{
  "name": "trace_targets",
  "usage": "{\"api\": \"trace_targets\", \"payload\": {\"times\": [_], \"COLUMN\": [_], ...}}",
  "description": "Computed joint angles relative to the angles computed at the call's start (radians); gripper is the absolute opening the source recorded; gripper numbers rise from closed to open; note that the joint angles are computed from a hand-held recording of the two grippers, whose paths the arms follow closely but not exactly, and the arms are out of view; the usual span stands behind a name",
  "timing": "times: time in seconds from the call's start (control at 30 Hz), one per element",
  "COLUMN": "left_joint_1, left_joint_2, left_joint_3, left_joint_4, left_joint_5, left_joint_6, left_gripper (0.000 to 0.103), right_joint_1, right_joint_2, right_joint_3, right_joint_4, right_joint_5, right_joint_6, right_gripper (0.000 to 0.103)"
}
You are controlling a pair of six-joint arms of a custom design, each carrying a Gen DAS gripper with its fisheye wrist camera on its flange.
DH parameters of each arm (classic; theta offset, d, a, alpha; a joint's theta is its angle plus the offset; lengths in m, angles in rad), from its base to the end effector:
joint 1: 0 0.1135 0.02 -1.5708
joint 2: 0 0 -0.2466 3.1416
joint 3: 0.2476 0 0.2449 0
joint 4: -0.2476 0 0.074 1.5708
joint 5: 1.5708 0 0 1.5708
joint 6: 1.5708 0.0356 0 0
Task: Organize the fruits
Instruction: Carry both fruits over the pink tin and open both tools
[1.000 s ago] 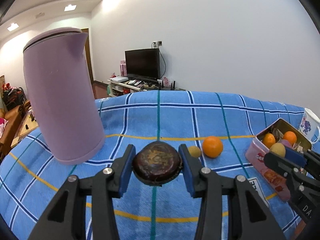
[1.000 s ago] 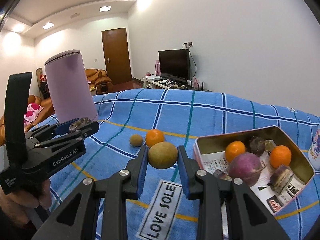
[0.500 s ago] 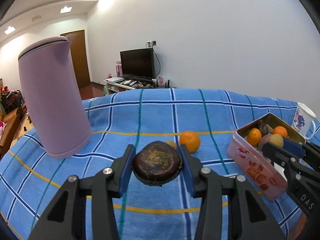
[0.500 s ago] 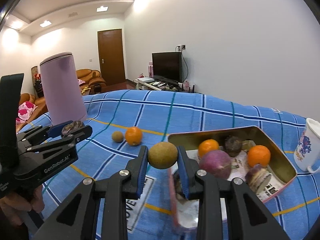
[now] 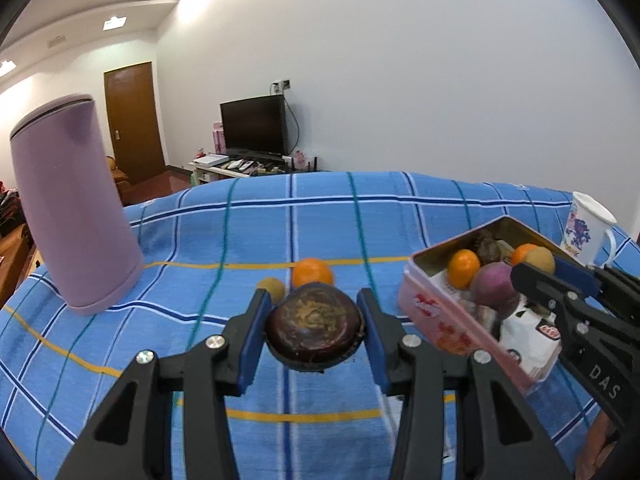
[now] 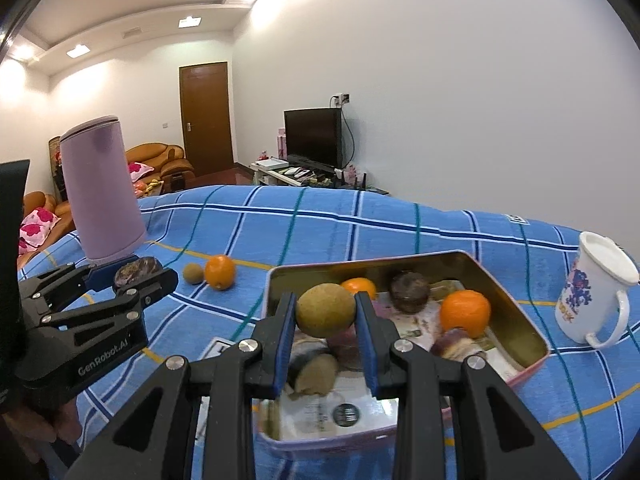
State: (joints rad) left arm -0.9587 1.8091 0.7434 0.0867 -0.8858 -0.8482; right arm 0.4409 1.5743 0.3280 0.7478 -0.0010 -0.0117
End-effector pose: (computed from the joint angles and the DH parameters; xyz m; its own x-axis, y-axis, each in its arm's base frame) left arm 0.1946 -0.2293 0.0943 -0.5176 -0.0887 -0.8510 -0.1794 0.9838 0.0066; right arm 0.2258 0.1066 0.1018 -0.4274 -0.2146 -0.8782 -0.4326 0.9015 -0.0098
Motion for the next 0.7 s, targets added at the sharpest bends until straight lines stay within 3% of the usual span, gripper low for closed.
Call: {"api": "trace_targets", "payload": {"times": [0.7], "left_joint_1": [-0.052], "left_joint_2": [0.155], "left_joint_3": [0.275], "left_joint_4": [0.006], "left_joint_5": [-0.006], "left_joint_6": [0.127], "left_gripper": [0.047], "right_joint_1": [-0.288], "right_joint_2": [0.015], "right_joint_3": [0.038], "right_joint_4": [0.003], "right_joint_5": [-0.137], "right_joint_6": [-0.068], "right_gripper": [0.031]}}
